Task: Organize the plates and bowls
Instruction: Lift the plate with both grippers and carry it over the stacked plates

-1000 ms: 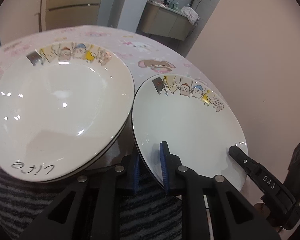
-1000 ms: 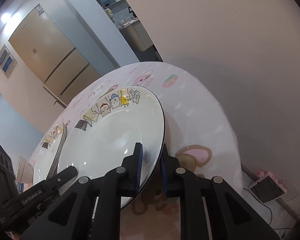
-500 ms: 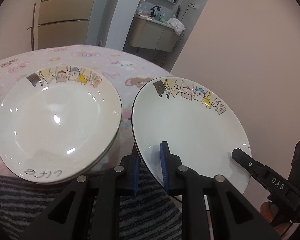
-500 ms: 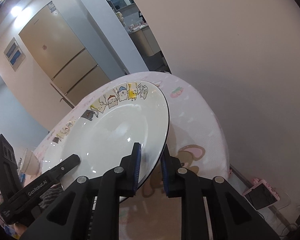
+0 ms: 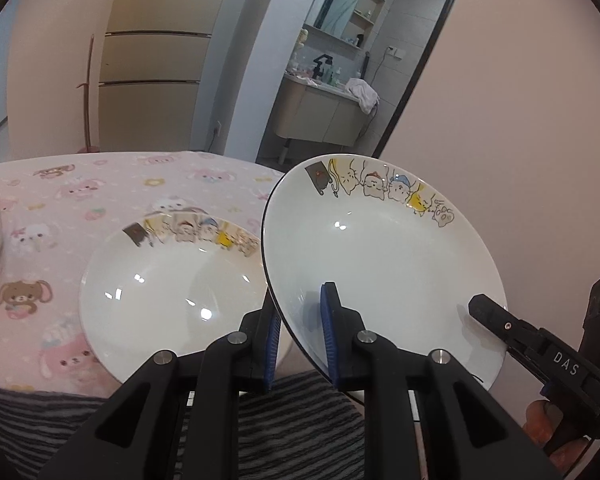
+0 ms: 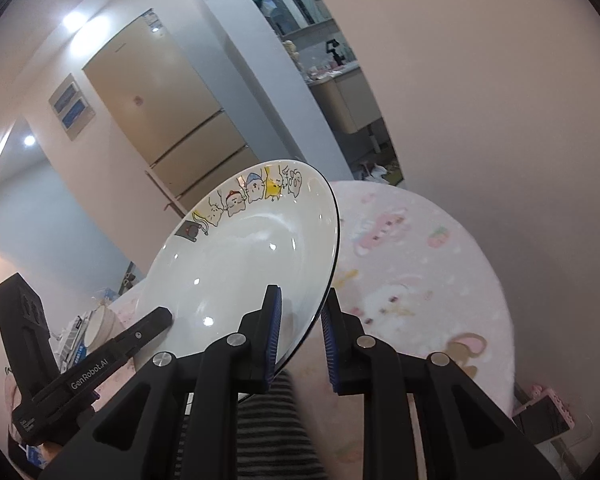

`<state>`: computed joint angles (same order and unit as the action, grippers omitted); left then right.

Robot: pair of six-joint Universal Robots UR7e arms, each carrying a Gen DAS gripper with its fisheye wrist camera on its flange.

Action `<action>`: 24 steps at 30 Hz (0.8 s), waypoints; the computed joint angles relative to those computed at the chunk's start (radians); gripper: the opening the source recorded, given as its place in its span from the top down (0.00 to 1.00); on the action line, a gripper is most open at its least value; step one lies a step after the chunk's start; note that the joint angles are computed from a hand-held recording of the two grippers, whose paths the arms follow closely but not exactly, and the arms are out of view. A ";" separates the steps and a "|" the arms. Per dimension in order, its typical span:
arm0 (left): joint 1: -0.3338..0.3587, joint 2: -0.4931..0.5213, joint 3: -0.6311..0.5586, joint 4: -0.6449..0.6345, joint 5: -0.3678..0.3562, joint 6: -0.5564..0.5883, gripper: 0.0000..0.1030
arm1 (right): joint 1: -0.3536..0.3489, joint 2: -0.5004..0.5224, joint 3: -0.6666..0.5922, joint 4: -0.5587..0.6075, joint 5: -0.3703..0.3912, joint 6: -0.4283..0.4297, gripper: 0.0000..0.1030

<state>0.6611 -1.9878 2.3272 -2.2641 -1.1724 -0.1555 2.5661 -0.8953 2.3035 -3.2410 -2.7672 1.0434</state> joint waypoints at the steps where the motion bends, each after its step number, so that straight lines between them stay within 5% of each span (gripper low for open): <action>1: 0.005 -0.008 -0.010 0.009 0.006 0.007 0.83 | -0.003 0.017 -0.021 -0.037 0.008 -0.048 0.79; 13: 0.085 -0.001 -0.102 -0.026 0.091 0.118 0.83 | -0.043 0.160 -0.219 -0.222 0.112 -0.337 0.78; 24: 0.229 0.029 -0.106 -0.112 0.092 0.246 0.83 | -0.110 0.257 -0.319 -0.192 0.205 -0.370 0.78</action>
<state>0.8903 -1.9593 2.2211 -2.3763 -1.0808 0.0908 2.4565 -0.6383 1.9847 -3.4333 -2.5619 0.6735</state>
